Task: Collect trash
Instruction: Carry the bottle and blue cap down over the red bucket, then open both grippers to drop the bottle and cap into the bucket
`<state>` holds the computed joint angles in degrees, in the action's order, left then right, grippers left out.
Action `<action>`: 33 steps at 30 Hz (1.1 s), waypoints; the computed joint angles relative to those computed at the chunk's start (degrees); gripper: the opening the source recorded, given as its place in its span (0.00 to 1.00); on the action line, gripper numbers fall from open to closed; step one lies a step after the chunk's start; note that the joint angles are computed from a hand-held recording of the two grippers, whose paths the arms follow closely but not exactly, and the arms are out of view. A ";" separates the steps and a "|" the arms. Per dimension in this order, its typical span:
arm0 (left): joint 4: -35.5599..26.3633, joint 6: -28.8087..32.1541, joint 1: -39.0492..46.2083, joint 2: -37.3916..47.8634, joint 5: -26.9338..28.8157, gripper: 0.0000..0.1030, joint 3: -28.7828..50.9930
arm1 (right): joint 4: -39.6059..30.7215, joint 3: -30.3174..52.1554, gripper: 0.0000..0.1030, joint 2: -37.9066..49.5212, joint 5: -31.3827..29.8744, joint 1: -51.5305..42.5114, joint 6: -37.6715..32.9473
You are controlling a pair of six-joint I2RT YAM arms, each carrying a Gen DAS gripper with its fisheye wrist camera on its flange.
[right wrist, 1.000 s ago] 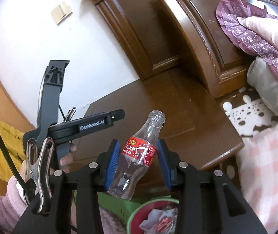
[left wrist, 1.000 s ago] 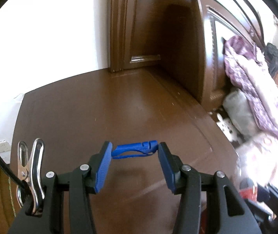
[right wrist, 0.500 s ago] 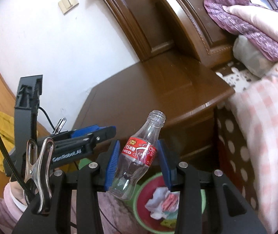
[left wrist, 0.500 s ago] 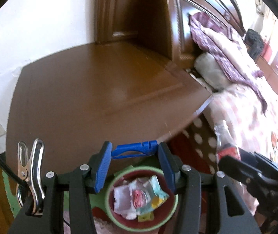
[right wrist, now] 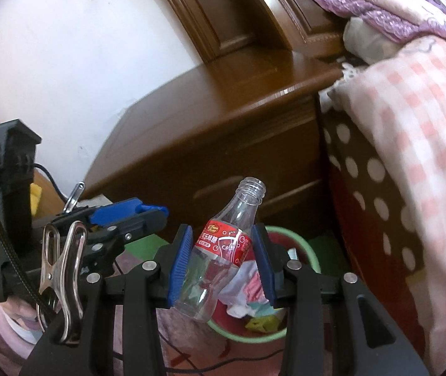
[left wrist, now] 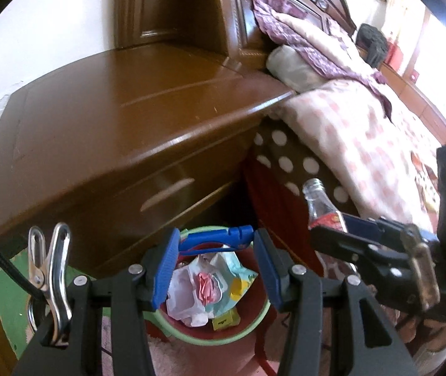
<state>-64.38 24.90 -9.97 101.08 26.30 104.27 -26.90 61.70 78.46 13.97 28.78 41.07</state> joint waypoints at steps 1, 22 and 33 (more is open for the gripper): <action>0.36 0.54 0.11 -0.50 0.13 0.50 -0.98 | 0.20 -0.32 0.39 0.36 0.09 0.28 0.12; 23.11 0.94 -5.06 -1.35 -8.71 0.50 -24.44 | 4.29 -6.79 0.39 4.86 -0.81 -0.41 3.02; 22.50 0.00 -3.92 9.60 -7.53 0.50 -22.59 | 13.24 -10.57 0.39 13.59 -6.27 -2.81 5.62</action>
